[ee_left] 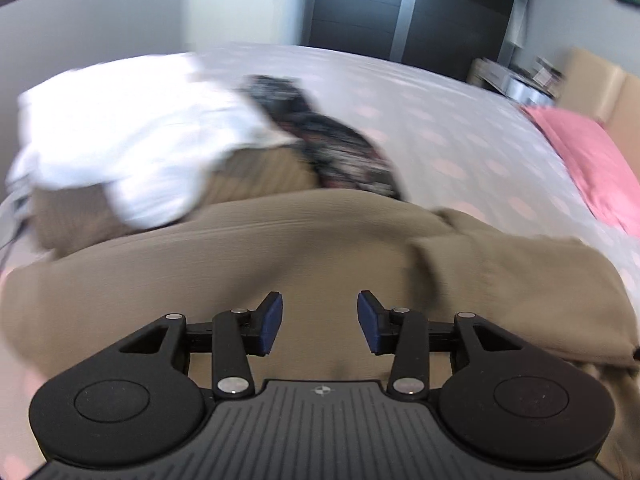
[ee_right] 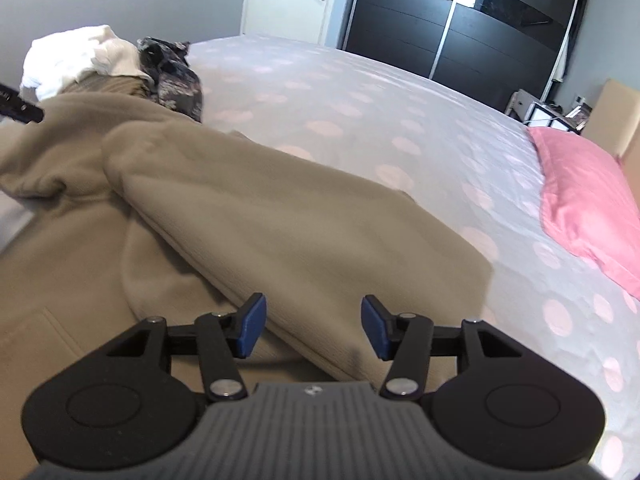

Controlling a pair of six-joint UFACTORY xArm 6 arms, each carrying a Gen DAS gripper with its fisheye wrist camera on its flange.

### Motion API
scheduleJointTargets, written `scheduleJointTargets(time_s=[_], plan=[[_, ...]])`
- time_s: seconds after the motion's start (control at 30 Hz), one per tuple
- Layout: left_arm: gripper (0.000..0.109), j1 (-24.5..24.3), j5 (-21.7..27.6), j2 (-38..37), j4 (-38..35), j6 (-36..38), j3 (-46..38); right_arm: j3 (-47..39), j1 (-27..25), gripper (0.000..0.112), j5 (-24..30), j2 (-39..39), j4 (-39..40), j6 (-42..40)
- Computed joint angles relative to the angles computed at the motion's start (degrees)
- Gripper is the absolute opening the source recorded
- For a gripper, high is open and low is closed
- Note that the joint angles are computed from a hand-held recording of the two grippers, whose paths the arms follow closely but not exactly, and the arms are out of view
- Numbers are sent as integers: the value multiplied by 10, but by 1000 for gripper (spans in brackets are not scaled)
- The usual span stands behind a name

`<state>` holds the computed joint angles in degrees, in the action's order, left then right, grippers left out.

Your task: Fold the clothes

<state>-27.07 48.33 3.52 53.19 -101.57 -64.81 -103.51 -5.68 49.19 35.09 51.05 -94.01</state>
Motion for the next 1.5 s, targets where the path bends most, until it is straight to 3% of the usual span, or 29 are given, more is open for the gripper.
scheduleJointTargets(time_s=[0.33,0.53,0.7,0.83,1.1,1.17,1.23,1.37,1.5], plan=[[36,0,100,-189,21,-277,236,64,35,58,6,-49,14,-10],[34,35,73,-243,30,-431,333,98,39,60,11,-74,18,-15],[34,68,10,-250,27,-529,385,110,37,60,11,-82,21,-25],[34,88,-38,-244,76,-643,414,105,36,61,7,-75,15,-16],[32,112,-39,-186,144,-704,387,94,45,61,-9,-59,-7,4],[20,113,-32,-187,144,-697,383,92,47,61,-10,-57,-8,5],[10,95,6,-196,143,-695,377,91,47,61,-9,-56,-7,3],[9,14,160,-221,133,-655,331,89,44,61,-7,-56,-4,0],[8,-61,276,-218,156,-570,256,86,45,61,-27,-56,-11,13]])
